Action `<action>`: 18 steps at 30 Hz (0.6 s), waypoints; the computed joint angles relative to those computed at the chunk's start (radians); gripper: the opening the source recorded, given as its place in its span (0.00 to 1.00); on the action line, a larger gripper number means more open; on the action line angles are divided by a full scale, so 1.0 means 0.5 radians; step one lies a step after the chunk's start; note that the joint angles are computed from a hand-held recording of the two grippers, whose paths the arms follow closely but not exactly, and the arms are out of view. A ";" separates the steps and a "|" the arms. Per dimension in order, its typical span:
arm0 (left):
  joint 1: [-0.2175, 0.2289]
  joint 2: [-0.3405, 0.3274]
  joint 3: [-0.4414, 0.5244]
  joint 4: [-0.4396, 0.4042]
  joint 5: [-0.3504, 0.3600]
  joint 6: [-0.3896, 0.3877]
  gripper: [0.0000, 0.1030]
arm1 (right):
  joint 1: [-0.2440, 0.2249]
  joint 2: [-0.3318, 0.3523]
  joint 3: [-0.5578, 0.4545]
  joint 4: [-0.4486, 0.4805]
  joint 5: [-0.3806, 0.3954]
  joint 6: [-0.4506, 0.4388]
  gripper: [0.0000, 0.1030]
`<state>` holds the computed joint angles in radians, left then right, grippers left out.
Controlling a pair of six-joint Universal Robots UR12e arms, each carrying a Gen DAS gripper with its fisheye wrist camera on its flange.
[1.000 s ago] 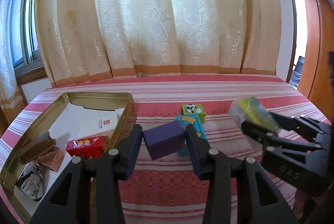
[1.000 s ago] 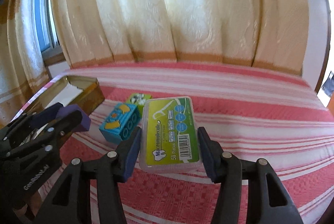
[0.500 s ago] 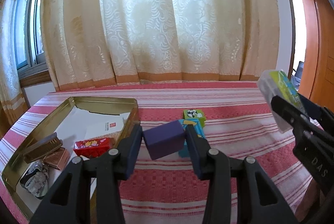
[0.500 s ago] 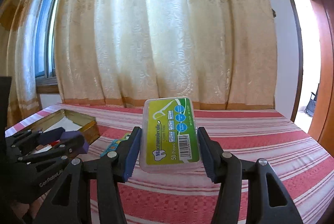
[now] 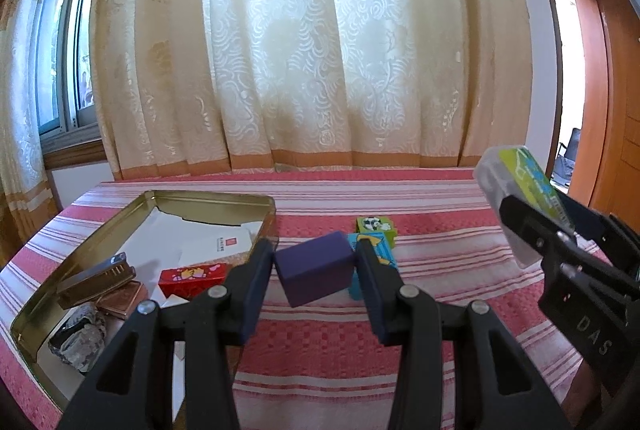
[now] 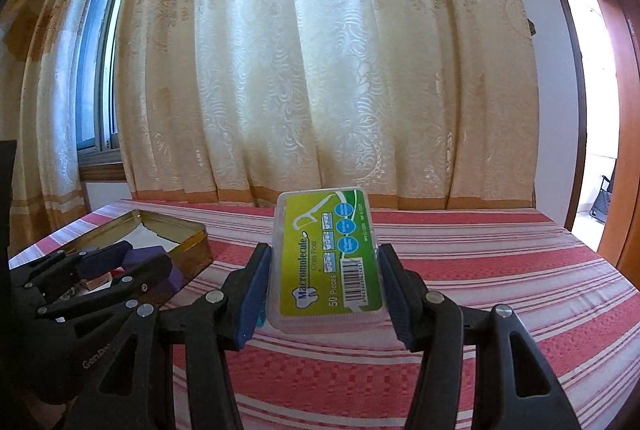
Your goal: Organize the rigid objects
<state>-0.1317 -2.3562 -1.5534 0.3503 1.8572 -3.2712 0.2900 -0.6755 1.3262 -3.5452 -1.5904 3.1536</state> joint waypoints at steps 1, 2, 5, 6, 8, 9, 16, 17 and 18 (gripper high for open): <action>0.001 0.002 -0.006 0.007 0.001 -0.003 0.41 | 0.002 -0.001 0.003 -0.001 0.005 -0.001 0.54; 0.001 0.004 -0.011 0.017 0.003 -0.005 0.41 | 0.005 -0.002 0.005 -0.002 0.009 -0.003 0.54; -0.001 0.004 -0.023 0.053 0.025 -0.001 0.41 | 0.011 -0.003 0.008 -0.007 0.024 -0.007 0.54; -0.002 0.004 -0.026 0.065 0.032 0.002 0.41 | 0.013 -0.004 0.010 -0.010 0.029 -0.007 0.54; -0.005 0.004 -0.032 0.088 0.044 0.012 0.41 | 0.015 -0.004 0.013 -0.016 0.040 -0.008 0.54; -0.005 0.004 -0.033 0.095 0.047 0.012 0.41 | 0.016 -0.005 0.015 -0.017 0.042 -0.010 0.54; 0.001 0.010 -0.050 0.116 0.047 -0.010 0.41 | 0.024 -0.007 0.025 -0.031 0.065 -0.016 0.54; 0.001 0.010 -0.052 0.121 0.051 -0.010 0.41 | 0.024 -0.008 0.027 -0.033 0.069 -0.014 0.55; 0.000 0.010 -0.054 0.125 0.052 -0.010 0.41 | 0.025 -0.009 0.029 -0.034 0.070 -0.011 0.55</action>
<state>-0.1316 -2.3510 -1.5801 0.4127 1.8832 -3.2764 0.3023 -0.6798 1.3406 -3.5620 -1.5551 3.1480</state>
